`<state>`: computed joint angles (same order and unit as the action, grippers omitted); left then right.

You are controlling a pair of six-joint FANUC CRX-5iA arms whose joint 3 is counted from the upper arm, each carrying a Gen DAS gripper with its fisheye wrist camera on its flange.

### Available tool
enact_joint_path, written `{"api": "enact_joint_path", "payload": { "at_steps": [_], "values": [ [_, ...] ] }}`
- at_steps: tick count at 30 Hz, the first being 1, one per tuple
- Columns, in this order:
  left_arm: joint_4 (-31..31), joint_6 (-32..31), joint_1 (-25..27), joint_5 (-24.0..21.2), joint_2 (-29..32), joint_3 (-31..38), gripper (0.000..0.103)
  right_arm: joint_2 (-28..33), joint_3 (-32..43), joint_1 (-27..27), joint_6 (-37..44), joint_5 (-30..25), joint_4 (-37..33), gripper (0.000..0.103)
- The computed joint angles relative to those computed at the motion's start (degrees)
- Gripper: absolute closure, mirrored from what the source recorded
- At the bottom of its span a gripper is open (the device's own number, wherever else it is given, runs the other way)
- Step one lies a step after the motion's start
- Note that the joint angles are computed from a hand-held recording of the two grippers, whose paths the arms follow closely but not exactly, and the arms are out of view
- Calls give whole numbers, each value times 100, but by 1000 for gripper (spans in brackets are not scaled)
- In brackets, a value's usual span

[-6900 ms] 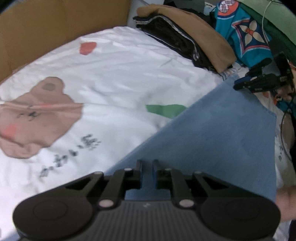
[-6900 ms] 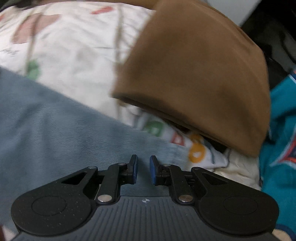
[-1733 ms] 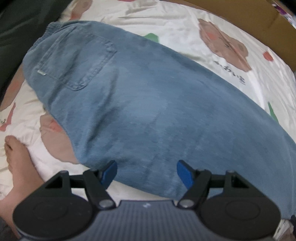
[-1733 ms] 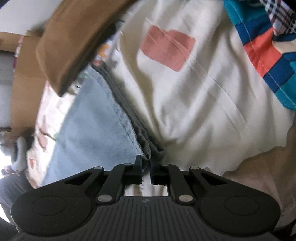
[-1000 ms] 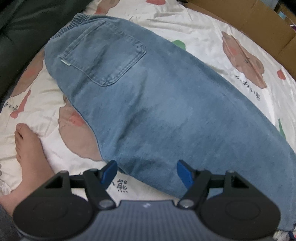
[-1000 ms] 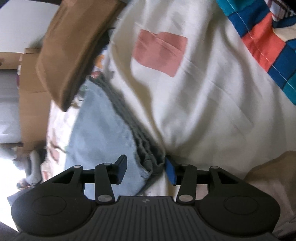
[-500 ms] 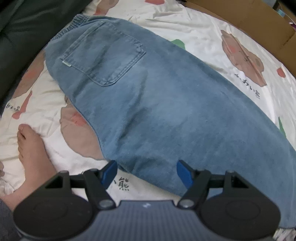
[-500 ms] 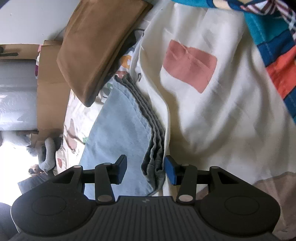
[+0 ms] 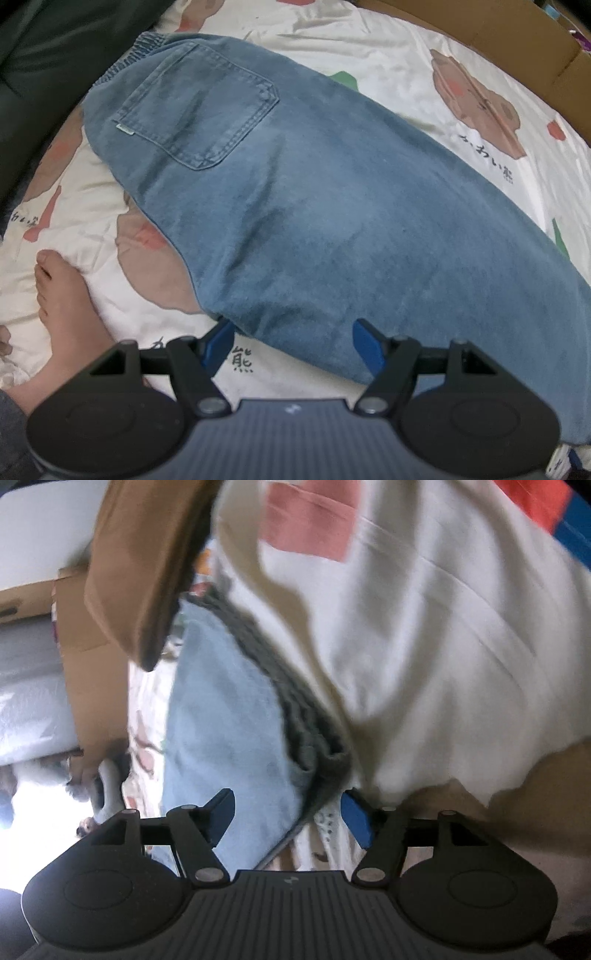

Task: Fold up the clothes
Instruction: 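Close the right tool on the stacked folded layers of the jeans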

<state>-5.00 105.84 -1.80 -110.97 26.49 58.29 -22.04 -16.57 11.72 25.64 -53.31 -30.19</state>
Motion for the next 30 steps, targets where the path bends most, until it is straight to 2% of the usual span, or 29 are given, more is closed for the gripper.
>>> {"api": "enact_joint_path", "payload": {
  "at_steps": [5, 7, 12, 17, 22, 27, 30],
  "values": [
    [-6, -6, -31, -53, 67, 74, 30, -521, -808, 538, -1326, 1136, 864, 34],
    [1, -51, -46, -69, 90, 97, 30, -542, -839, 481, -1149, 1300, 713, 33],
    [15, -61, -68, -50, 107, 93, 30, -383, -528, -66, 6, 1200, -166, 34],
    [66, -23, -63, -19, 90, 28, 30, 28, 6, -708, 1052, 464, -722, 34],
    [41, -38, -57, -43, 69, 1, 30, 751, 615, -1292, 2374, -424, -1502, 34],
    [15, -42, -45, -73, 55, -19, 30, 1096, 927, -1375, 2798, -756, -1646, 35],
    [39, -57, -51, -33, 45, -46, 30, 1191, 1060, -1589, 3155, -956, -2016, 41]
  ]
}}
